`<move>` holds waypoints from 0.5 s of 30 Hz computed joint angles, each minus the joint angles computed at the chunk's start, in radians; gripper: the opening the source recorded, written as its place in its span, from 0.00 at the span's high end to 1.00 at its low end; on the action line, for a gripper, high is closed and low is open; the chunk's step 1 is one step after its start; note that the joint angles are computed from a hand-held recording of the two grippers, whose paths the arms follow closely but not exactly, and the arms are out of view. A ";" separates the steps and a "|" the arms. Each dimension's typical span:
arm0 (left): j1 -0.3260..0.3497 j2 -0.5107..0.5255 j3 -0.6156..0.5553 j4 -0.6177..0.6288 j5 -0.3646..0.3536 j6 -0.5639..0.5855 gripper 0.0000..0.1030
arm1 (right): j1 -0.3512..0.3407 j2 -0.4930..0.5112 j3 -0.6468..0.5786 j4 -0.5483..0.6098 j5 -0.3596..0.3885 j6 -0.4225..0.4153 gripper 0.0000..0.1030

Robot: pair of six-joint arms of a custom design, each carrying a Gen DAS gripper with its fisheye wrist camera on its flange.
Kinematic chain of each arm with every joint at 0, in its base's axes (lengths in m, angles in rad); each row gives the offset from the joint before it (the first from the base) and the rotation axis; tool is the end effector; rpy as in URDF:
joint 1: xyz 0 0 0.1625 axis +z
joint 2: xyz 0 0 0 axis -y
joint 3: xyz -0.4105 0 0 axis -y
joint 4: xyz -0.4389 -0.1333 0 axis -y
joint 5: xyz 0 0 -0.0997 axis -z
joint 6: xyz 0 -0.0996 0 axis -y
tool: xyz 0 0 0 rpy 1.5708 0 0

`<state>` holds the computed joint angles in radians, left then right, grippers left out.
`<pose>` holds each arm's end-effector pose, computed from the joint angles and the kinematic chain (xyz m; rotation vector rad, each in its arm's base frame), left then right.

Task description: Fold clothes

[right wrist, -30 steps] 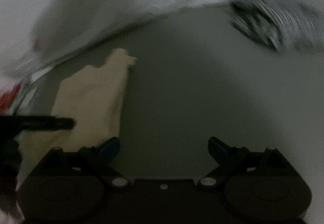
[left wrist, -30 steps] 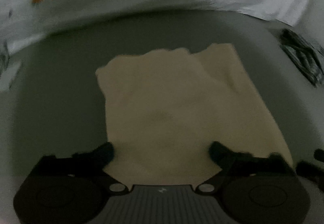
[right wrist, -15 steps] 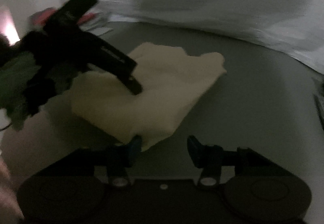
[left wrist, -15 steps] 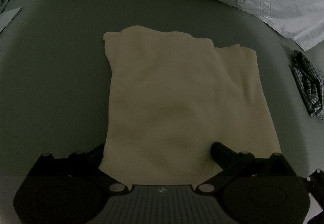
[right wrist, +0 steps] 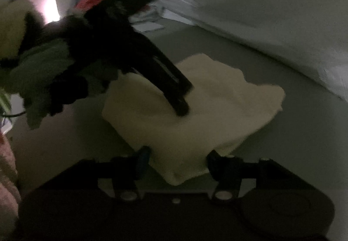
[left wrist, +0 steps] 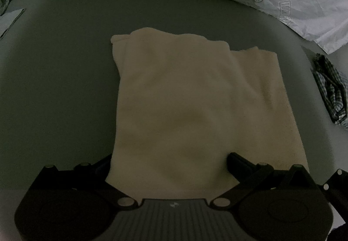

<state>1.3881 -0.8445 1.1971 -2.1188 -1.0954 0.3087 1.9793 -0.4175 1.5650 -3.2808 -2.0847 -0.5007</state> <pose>0.0307 -0.8187 0.2503 0.5830 2.5832 -0.2186 0.3500 -0.5962 -0.0914 0.9353 -2.3496 0.6972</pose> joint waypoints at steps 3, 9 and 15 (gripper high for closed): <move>-0.001 -0.003 0.004 0.000 0.001 0.011 0.00 | -0.007 -0.021 0.001 0.099 0.048 -0.015 0.39; 0.004 -0.010 0.003 0.008 -0.005 0.021 0.00 | -0.023 -0.050 0.033 0.247 0.057 -0.044 0.37; 0.006 -0.015 0.014 -0.014 -0.008 0.025 0.00 | -0.026 -0.109 0.104 0.298 0.093 0.080 0.41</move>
